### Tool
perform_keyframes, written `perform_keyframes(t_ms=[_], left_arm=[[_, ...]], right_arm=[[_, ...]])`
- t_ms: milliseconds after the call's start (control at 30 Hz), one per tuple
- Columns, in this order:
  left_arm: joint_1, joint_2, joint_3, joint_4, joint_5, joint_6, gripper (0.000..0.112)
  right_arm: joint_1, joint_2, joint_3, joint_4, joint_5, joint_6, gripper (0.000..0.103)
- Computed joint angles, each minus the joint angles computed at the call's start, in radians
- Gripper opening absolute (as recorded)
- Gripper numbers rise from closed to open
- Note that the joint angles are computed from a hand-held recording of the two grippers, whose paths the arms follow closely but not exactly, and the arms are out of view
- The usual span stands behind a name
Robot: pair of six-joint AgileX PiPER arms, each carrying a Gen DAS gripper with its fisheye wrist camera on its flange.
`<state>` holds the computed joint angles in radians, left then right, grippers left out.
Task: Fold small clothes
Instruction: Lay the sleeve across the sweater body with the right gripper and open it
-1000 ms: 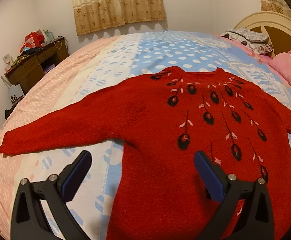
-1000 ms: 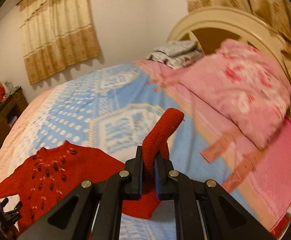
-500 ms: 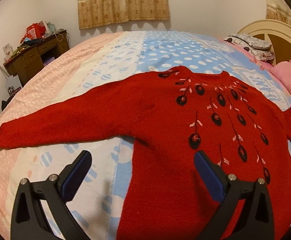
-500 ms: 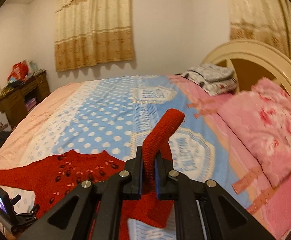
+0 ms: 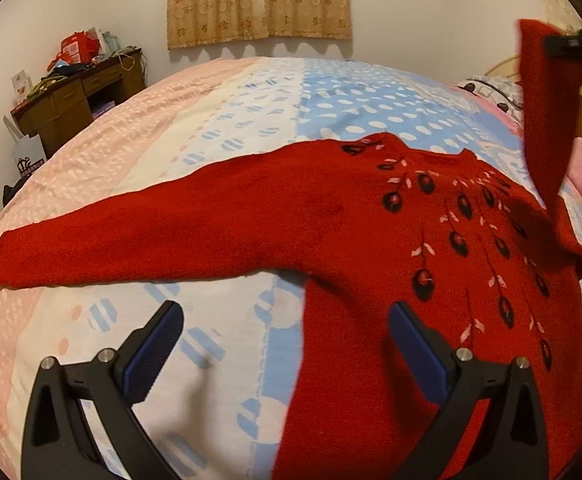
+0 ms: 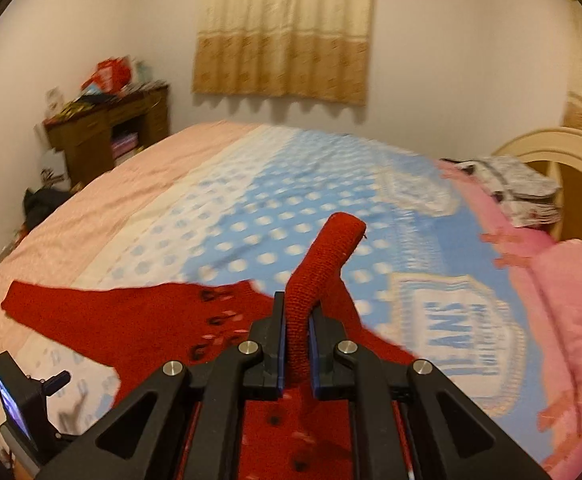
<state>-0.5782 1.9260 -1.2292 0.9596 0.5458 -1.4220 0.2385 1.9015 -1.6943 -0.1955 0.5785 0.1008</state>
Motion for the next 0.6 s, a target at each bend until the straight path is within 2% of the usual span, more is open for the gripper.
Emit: perform_keyframes(t_ms=[333, 433, 500, 533, 600], left_arm=[[0.039, -0.035, 0.058, 0.018, 0.03, 0.004, 0.103], [0.043, -0.034, 0.048, 0.008, 0.053, 0.026, 0.103], [0.052, -0.037, 0.041, -0.027, 0.051, 0.073, 0.103], [0.055, -0.038, 0.034, -0.046, 0.053, 0.098, 0.103], [0.073, -0.041, 0.019, -0.108, 0.036, 0.17, 0.103]], right_arm=[[0.157, 0.311, -0.112, -0.003, -0.03, 0.064, 0.008], [0.152, 0.382, -0.186, 0.121, 0.035, -0.048, 0.008], [0.137, 0.379, -0.157, 0.169, 0.024, -0.093, 0.01], [0.124, 0.36, -0.12, 0.211, -0.004, -0.134, 0.014], [0.076, 0.296, -0.015, 0.345, -0.058, -0.261, 0.046]])
